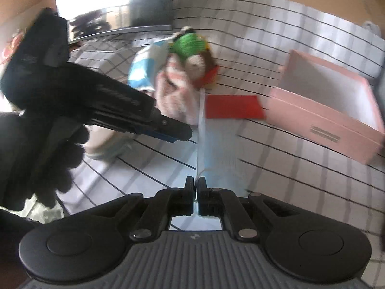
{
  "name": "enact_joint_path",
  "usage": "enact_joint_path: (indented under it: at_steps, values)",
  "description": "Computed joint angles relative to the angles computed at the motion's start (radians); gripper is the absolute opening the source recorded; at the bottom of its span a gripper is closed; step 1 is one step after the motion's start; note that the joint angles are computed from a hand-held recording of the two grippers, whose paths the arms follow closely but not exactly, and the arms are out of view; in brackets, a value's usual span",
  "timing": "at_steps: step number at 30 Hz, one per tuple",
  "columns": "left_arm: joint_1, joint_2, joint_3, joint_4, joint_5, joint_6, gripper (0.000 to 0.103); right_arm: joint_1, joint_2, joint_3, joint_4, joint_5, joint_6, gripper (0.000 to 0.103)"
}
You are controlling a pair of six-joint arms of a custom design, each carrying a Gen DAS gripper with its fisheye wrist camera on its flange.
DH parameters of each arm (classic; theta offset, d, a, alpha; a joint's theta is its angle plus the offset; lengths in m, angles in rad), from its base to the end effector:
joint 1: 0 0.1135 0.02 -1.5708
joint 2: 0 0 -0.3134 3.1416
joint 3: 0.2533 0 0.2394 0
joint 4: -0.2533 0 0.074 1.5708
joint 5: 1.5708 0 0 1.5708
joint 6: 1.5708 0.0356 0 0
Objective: Organize soft objects
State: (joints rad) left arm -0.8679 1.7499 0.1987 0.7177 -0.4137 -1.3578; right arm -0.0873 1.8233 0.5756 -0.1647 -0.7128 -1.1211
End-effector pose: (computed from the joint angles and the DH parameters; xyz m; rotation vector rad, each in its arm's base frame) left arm 0.1480 -0.1525 0.1124 -0.7677 2.2720 -0.6065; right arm 0.2458 0.0019 0.1166 -1.3165 2.1645 0.6617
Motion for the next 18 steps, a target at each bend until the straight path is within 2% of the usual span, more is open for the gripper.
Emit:
enact_joint_path:
  at_steps: [4, 5, 7, 8, 9, 11, 13, 16, 18]
  values:
    - [0.034, 0.055, 0.131, -0.154, -0.003, -0.032, 0.023, -0.104, 0.046, 0.072, -0.062, -0.009, -0.023, 0.014]
    - [0.033, 0.058, 0.208, -0.316, -0.035, -0.121, 0.023, -0.122, 0.061, 0.086, -0.067, -0.012, -0.028, 0.019]
    - [0.048, 0.074, 0.275, -0.409, -0.049, -0.123, 0.023, -0.158, 0.084, 0.110, -0.068, -0.021, -0.048, 0.029]
    - [0.062, 0.079, 0.259, -0.332, -0.019, -0.058, 0.023, -0.170, 0.096, 0.116, -0.053, -0.022, -0.050, 0.034]
    - [0.071, 0.090, 0.292, -0.375, -0.018, -0.054, 0.023, -0.178, 0.105, 0.119, -0.037, -0.020, -0.049, 0.034]
    - [0.077, 0.100, 0.374, -0.529, -0.012, -0.087, 0.023, -0.189, 0.126, 0.133, -0.018, -0.017, -0.045, 0.034]
    - [0.077, 0.090, 0.407, -0.615, 0.006, -0.128, 0.023, -0.204, 0.143, 0.145, -0.014, -0.032, -0.051, 0.035]
    - [0.053, 0.054, 0.384, -0.639, 0.009, -0.190, 0.023, -0.225, 0.175, 0.159, 0.029, -0.052, -0.034, 0.040]
    - [0.062, 0.046, 0.352, -0.564, 0.035, -0.200, 0.023, -0.229, 0.206, 0.184, 0.038, -0.059, -0.009, 0.040]
